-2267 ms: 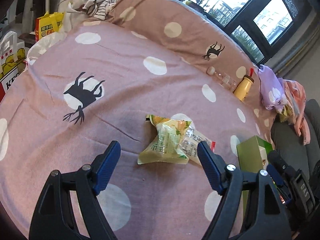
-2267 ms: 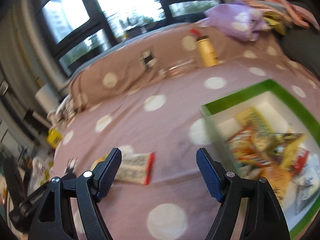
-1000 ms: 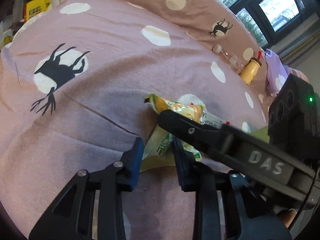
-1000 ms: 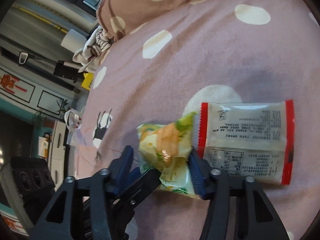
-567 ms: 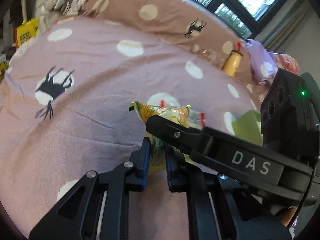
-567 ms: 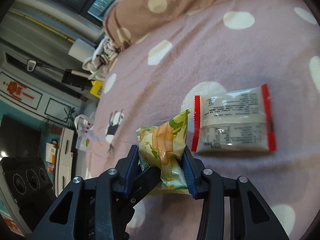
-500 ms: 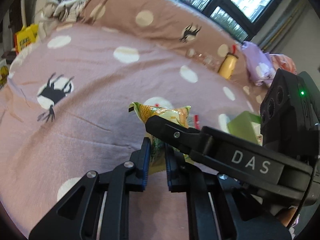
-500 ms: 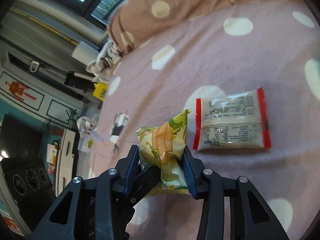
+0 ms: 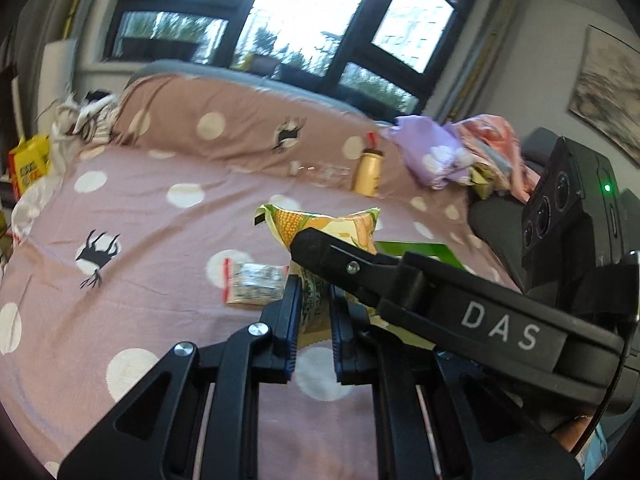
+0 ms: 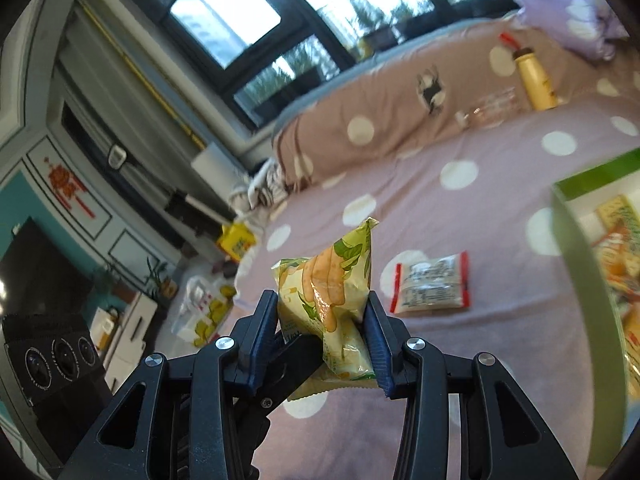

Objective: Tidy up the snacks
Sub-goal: 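Carry the green-and-yellow bag with the right gripper over the green box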

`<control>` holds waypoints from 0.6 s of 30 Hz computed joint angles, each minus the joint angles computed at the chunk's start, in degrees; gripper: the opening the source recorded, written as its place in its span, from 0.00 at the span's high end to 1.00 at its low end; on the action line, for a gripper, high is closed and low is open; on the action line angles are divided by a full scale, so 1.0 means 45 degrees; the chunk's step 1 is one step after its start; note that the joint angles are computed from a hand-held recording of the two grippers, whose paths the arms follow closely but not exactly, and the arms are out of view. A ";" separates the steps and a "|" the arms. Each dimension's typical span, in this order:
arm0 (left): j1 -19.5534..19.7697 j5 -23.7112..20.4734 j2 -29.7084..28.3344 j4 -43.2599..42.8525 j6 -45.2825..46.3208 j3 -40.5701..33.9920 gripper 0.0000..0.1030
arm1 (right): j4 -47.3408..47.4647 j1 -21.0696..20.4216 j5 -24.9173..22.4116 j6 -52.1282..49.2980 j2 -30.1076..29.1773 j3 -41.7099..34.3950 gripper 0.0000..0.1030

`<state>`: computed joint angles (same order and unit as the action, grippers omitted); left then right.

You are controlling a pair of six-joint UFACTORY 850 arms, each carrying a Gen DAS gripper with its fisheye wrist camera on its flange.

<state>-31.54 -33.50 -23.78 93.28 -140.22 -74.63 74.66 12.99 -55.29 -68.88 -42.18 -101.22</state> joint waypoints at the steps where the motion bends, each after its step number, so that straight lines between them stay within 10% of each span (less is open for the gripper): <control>1: -0.0111 -0.0079 -0.0068 0.0027 0.0144 -0.0135 0.90 | 0.0125 -0.0071 0.0042 -0.0124 0.0114 0.0145 0.56; 18: -0.0563 0.0632 -0.1384 0.1982 -0.0234 -0.1926 0.90 | 0.1220 -0.1224 0.1035 -0.1338 0.0813 0.1021 0.56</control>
